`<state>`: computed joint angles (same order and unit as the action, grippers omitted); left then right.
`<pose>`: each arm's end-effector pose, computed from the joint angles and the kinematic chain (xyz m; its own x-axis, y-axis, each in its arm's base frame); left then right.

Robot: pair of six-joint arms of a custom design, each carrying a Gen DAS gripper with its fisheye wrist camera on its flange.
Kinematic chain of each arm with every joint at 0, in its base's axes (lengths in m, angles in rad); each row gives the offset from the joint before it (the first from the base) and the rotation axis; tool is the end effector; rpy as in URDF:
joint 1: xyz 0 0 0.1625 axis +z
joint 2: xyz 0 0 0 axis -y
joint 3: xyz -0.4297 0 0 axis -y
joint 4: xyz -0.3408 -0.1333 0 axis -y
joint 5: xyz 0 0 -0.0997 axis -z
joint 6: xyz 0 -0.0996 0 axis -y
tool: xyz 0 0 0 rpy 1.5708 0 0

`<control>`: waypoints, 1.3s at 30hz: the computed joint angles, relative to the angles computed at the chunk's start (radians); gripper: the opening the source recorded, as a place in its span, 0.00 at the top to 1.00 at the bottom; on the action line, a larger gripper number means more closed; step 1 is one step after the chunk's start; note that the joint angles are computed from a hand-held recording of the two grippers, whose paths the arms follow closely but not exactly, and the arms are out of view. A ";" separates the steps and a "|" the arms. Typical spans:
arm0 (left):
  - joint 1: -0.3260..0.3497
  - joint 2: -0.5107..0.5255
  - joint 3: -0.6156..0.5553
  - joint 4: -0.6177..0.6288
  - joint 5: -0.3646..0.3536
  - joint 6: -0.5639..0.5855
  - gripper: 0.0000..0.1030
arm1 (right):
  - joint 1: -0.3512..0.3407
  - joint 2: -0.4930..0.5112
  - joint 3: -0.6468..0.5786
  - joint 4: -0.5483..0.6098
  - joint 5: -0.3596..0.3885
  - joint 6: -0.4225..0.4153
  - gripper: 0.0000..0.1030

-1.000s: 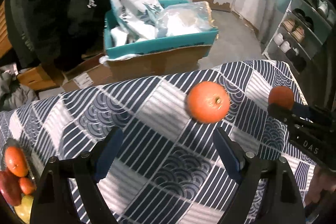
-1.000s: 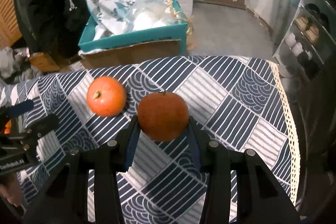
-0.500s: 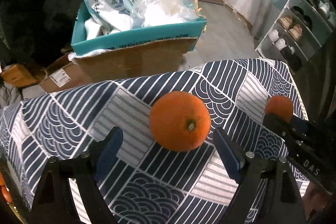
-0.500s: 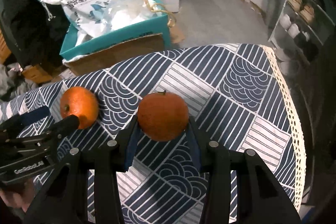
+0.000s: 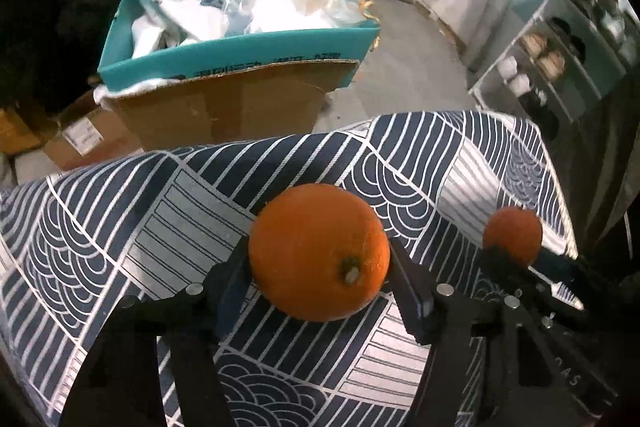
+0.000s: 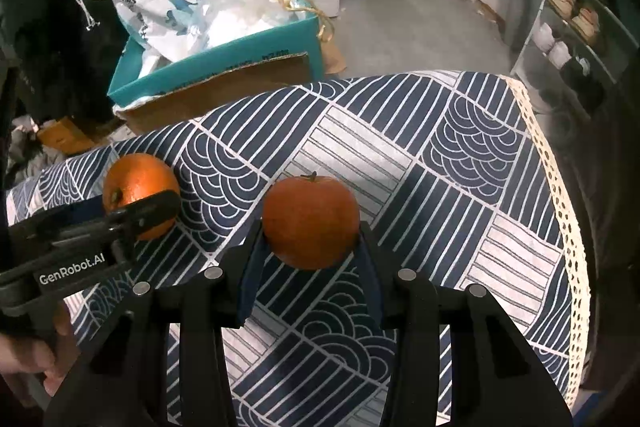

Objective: Organize fruits
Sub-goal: 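Close the right tool on the smaller orange while the left tool grasps the larger orange, then lift and carry both oranges toward the glass bowl with both tools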

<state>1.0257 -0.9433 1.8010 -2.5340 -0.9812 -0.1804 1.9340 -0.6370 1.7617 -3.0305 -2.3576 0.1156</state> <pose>-0.1410 -0.5964 0.1808 -0.8216 0.2221 -0.5251 0.3743 0.9049 -0.2028 0.2753 -0.5477 0.0770 -0.7765 0.0688 0.6264 -0.2476 0.8807 -0.4037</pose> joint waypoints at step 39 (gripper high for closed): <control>-0.189 -0.428 0.198 0.105 0.198 -0.003 0.37 | 0.257 -0.036 -0.048 0.021 -0.081 -0.085 0.59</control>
